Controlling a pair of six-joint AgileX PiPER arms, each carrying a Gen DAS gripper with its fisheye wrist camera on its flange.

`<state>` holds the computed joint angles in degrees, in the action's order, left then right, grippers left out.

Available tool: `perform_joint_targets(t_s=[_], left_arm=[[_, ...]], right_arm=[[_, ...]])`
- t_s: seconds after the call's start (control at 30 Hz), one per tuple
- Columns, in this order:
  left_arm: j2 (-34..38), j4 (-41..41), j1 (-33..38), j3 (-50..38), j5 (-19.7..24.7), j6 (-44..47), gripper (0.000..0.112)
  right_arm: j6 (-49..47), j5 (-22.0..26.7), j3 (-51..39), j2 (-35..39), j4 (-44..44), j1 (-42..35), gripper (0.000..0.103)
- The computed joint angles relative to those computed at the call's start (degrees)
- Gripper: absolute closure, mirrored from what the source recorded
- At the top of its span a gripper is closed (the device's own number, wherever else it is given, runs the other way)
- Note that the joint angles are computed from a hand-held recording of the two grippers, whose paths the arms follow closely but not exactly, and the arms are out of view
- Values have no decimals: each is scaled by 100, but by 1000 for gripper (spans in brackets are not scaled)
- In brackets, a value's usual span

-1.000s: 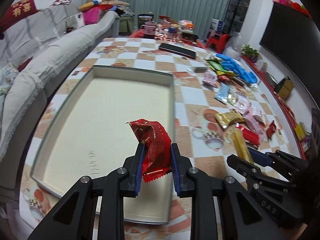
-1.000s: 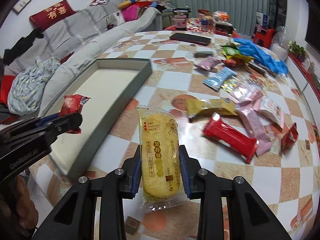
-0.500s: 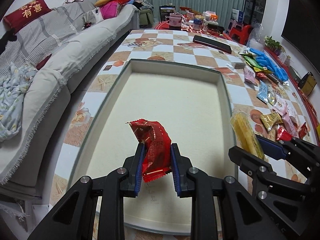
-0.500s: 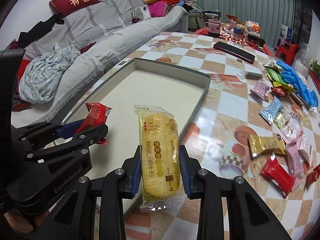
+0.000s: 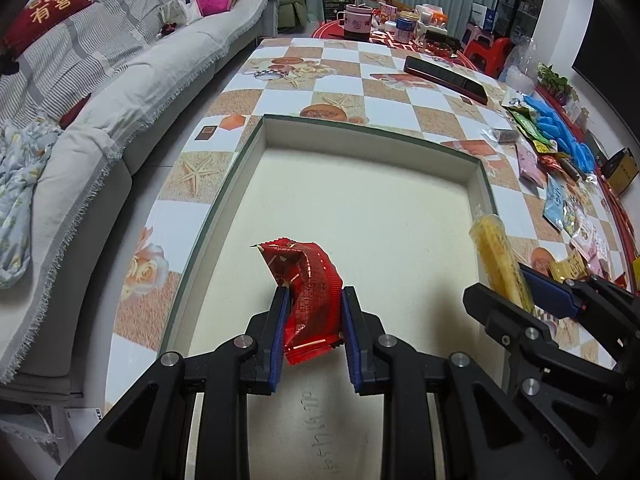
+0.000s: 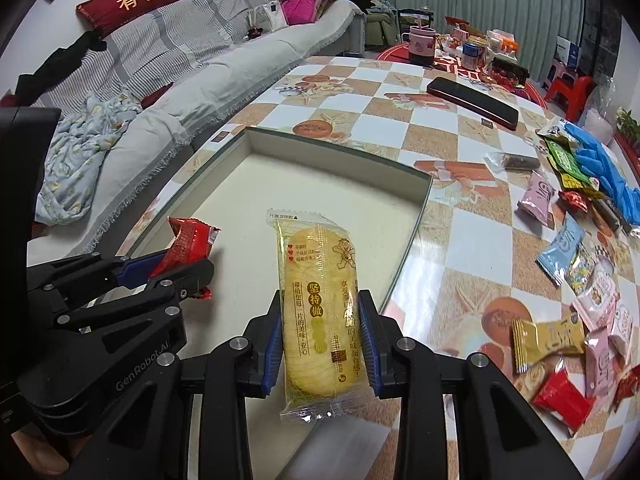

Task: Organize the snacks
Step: 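Carry the red pack and yellow cake pack into the tray and release both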

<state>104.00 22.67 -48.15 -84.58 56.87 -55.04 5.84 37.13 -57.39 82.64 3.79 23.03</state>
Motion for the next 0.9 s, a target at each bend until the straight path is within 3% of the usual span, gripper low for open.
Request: perform_joint_targets(t_s=[0.7, 0.9], left_arm=[[804, -399, 776, -962, 172, 821, 85], [999, -675, 945, -1371, 272, 1155, 83]], right_arm=[[230, 118, -1088, 1266, -324, 7, 68], [-30, 359, -1599, 1675, -313, 18, 66]])
